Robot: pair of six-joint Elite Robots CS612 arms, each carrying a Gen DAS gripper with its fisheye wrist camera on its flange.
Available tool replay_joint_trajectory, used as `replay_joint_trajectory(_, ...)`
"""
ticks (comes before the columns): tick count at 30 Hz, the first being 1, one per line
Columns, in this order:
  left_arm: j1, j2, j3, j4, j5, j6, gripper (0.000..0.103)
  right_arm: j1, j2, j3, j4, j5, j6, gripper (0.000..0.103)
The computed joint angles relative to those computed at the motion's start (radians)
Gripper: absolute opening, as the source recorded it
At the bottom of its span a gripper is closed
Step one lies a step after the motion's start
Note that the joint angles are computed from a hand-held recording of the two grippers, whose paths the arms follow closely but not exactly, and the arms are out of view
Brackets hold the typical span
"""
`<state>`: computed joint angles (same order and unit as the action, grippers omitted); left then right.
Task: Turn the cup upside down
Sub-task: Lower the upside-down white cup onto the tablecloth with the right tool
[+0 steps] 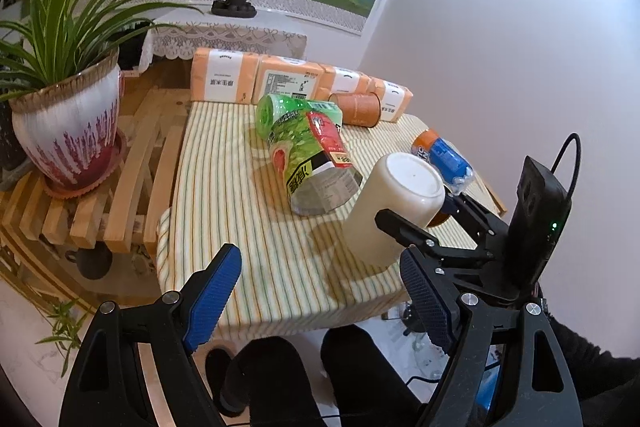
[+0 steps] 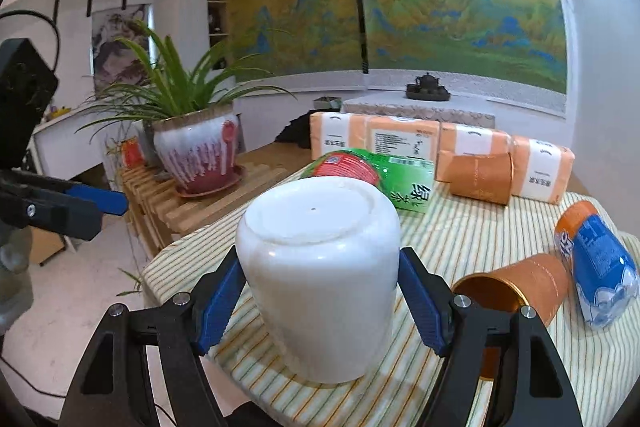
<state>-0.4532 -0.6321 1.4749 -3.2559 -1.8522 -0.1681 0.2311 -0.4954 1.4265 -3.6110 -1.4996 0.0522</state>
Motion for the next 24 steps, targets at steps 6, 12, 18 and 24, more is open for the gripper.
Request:
replay_joint_trajectory(6, -0.007, 0.006, -0.007, 0.002, 0.005, 0.007, 0.084, 0.005, 0.001, 0.004, 0.009, -0.056, 0.037, 0.072)
replay_joint_trajectory(12, -0.009, 0.009, -0.007, -0.002, -0.007, 0.003, 0.084, 0.012, 0.000, 0.010, 0.016, -0.092, 0.029, 0.072)
replay_joint_trajectory(18, -0.011, 0.010, -0.008, -0.008, -0.002, 0.003, 0.084, 0.022, -0.006, 0.015, 0.023, -0.134, 0.009, 0.081)
replay_joint_trajectory(24, -0.013, 0.008, 0.003, -0.027, 0.010, 0.001, 0.084, 0.025, -0.017, 0.032, 0.002, -0.149, 0.016, 0.085)
